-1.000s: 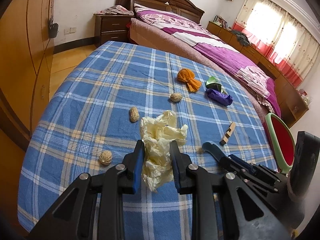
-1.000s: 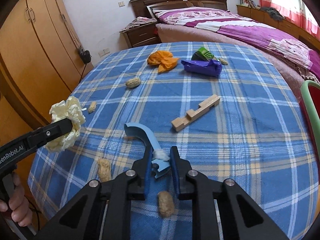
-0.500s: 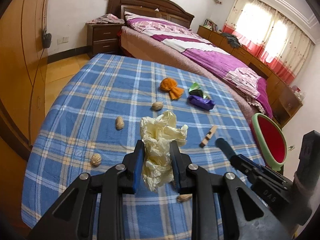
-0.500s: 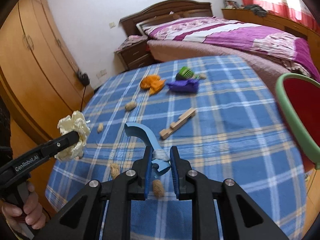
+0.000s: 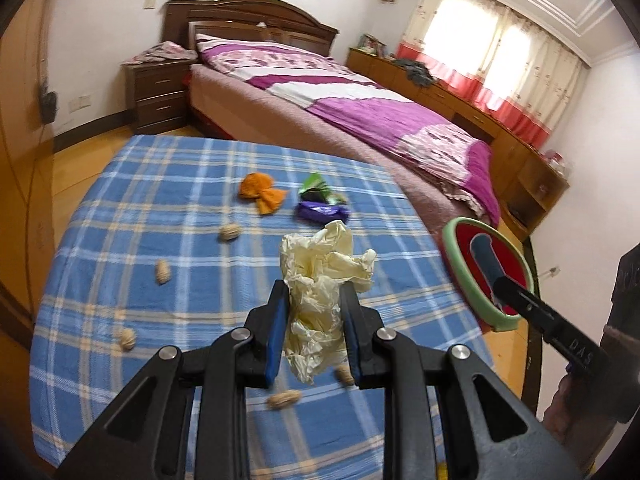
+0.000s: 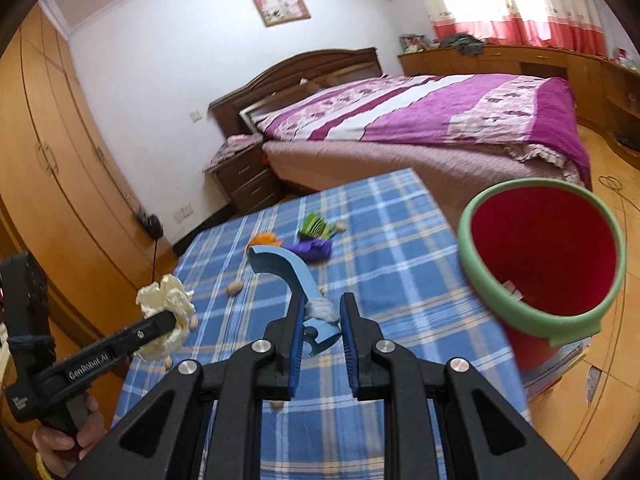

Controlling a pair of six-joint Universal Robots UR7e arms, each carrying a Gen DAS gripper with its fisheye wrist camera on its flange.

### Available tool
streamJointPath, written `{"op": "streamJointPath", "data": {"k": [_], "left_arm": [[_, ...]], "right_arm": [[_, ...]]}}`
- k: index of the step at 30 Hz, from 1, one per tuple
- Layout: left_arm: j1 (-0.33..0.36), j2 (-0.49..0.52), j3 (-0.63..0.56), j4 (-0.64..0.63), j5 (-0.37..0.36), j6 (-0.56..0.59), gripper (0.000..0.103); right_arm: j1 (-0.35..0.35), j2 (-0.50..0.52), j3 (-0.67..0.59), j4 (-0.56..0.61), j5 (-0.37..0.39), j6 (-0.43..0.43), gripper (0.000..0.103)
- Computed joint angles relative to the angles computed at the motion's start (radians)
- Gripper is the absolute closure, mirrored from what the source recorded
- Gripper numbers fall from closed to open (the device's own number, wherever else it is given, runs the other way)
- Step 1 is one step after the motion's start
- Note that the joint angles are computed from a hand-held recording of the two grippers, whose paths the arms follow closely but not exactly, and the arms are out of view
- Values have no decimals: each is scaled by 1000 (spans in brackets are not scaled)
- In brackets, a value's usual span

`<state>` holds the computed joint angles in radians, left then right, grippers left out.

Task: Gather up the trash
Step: 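Carry the tissue and blue plastic piece over the red bucket with both tools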

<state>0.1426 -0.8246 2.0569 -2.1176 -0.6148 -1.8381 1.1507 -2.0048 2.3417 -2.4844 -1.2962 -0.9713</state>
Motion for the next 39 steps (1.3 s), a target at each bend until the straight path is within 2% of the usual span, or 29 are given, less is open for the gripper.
{"op": "streamJointPath", "data": {"k": [9,21,35,39], "left_arm": [[55,72,-80,-203,16,265,77],[127,202,-243,-378,19,562,77],[212,379,-472,-455,-30,814,77],[238,444,-568,-442,-59,874,77]], "right_arm": [[-33,27,-91,-10,41,61,83],[-72,102,-201,-58,36,119,83],[-127,226,-325,-89,39,177,83],[-152,266,-368,-93,45,189,83]]}}
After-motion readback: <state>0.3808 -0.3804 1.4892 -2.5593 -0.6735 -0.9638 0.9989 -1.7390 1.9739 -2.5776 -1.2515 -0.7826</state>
